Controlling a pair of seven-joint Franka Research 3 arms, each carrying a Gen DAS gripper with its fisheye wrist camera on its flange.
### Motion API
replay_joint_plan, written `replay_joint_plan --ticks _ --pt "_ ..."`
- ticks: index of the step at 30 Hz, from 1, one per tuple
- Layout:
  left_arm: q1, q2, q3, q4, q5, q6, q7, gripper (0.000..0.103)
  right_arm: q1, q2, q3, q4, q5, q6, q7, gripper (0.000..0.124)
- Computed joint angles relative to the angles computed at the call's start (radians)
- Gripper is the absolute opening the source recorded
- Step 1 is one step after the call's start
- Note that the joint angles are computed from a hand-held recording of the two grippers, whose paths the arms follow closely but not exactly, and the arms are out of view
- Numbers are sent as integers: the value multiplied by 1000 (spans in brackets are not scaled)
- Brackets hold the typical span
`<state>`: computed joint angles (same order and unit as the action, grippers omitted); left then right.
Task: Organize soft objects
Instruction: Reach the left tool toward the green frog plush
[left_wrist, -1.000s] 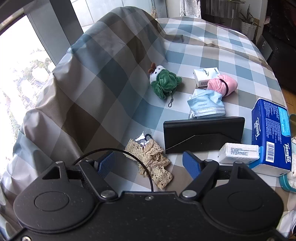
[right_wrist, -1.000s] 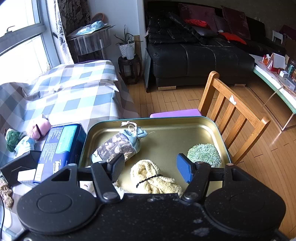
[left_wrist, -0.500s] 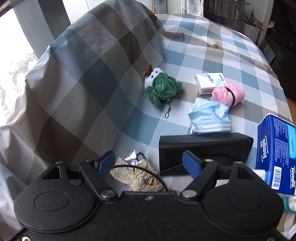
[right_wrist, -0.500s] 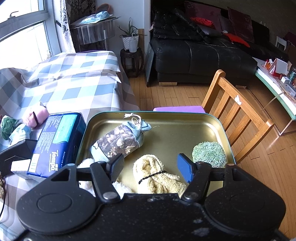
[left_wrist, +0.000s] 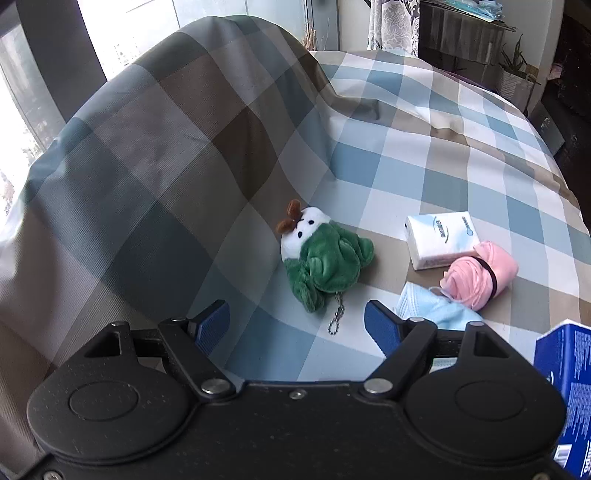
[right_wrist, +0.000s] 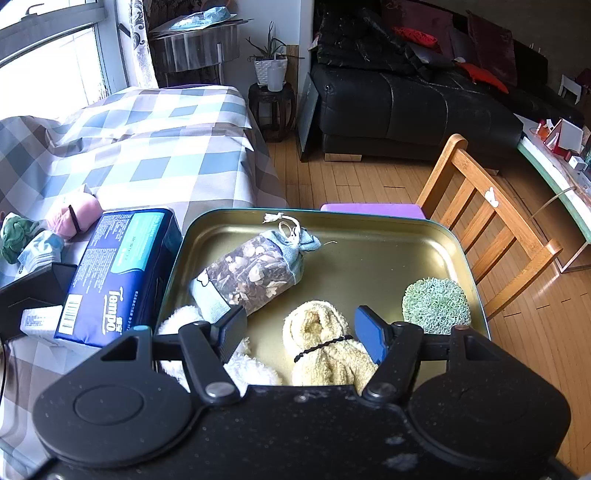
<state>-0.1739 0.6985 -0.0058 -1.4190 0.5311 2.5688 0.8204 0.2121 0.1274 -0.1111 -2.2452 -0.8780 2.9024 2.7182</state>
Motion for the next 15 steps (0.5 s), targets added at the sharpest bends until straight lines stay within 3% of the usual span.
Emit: replay_joint_plan --ticks 15 --pt "6 259 -4 390 -85 -143 103 77 19 27 -5 23 72 -9 -62 65"
